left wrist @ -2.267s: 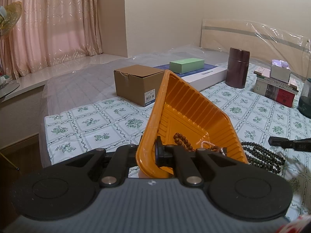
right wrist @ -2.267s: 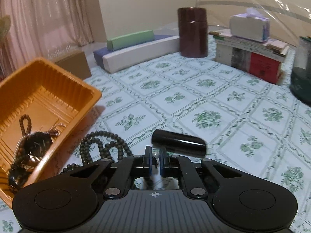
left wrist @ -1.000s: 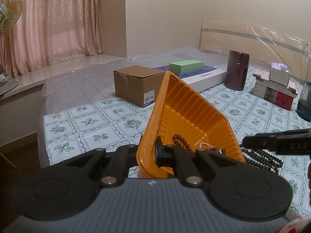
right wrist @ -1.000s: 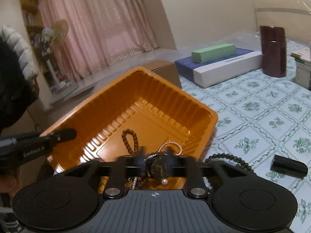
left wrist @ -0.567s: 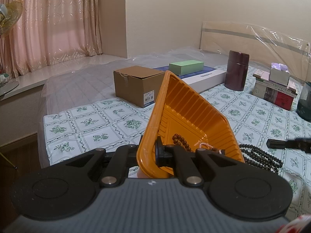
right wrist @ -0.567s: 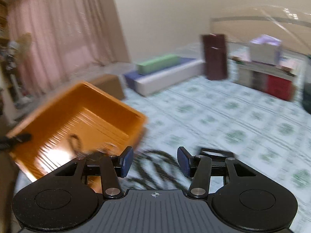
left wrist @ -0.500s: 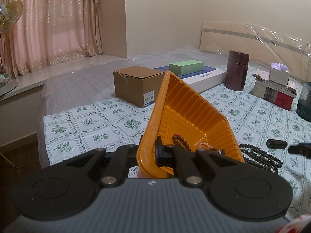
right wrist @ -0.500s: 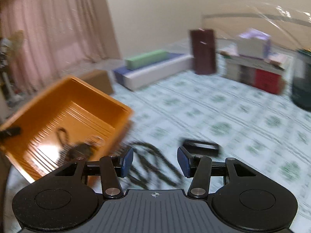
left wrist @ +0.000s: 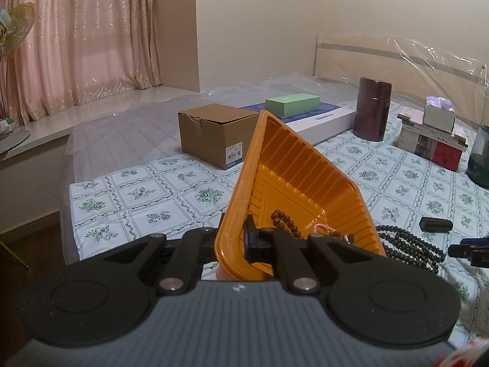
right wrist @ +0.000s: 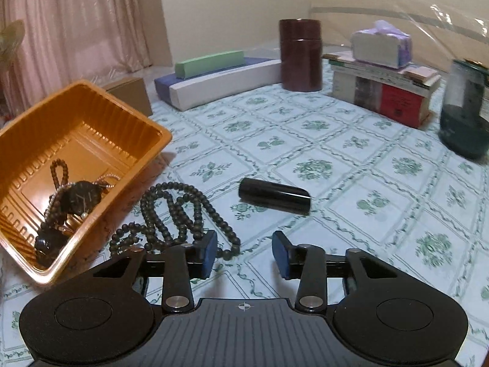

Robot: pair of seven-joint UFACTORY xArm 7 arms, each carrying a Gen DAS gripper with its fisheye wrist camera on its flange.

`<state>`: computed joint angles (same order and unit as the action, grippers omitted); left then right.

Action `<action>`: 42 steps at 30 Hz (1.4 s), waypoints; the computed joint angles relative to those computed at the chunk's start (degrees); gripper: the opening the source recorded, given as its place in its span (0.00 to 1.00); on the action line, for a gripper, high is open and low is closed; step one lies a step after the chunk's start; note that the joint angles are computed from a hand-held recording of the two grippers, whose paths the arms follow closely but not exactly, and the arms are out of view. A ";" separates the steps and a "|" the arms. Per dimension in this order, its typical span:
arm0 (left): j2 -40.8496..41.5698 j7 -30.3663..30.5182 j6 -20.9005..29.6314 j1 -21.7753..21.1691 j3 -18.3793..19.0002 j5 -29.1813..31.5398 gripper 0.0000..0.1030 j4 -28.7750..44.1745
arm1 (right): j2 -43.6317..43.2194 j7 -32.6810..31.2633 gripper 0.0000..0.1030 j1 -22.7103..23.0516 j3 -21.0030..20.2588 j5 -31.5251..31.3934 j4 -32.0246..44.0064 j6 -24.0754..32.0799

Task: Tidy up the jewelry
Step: 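Grasp the dark bead strand with the right tool while the left tool holds the tray, then lift the dark bead strand toward the tray with the right tool while the left holds it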

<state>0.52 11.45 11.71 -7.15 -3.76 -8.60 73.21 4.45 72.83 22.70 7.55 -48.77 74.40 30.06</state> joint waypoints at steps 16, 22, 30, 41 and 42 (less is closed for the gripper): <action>-0.05 0.35 -0.13 0.05 0.09 -0.36 0.06 -0.19 | 7.05 -11.08 0.20 3.36 -2.82 2.37 7.04 4.06; -0.04 0.84 -0.14 0.11 0.10 -0.91 0.06 -0.23 | 8.02 -14.13 0.08 4.41 -2.91 1.96 8.35 5.60; -0.03 0.85 -0.19 0.13 0.10 -0.89 0.06 -0.28 | 6.79 -14.42 0.06 5.12 -3.05 2.03 8.19 7.89; -0.21 1.53 -0.41 0.05 0.04 -1.43 0.06 -0.63 | -0.79 -10.21 0.06 3.54 -0.02 -7.98 6.19 11.94; -0.25 1.56 -0.44 0.03 0.05 -1.47 0.06 -0.70 | -1.27 -10.31 0.06 3.22 0.36 -8.78 6.36 12.17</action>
<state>0.28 13.01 11.28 -7.11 -3.71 -10.07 72.51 3.18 62.52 25.92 7.91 -57.56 80.77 42.23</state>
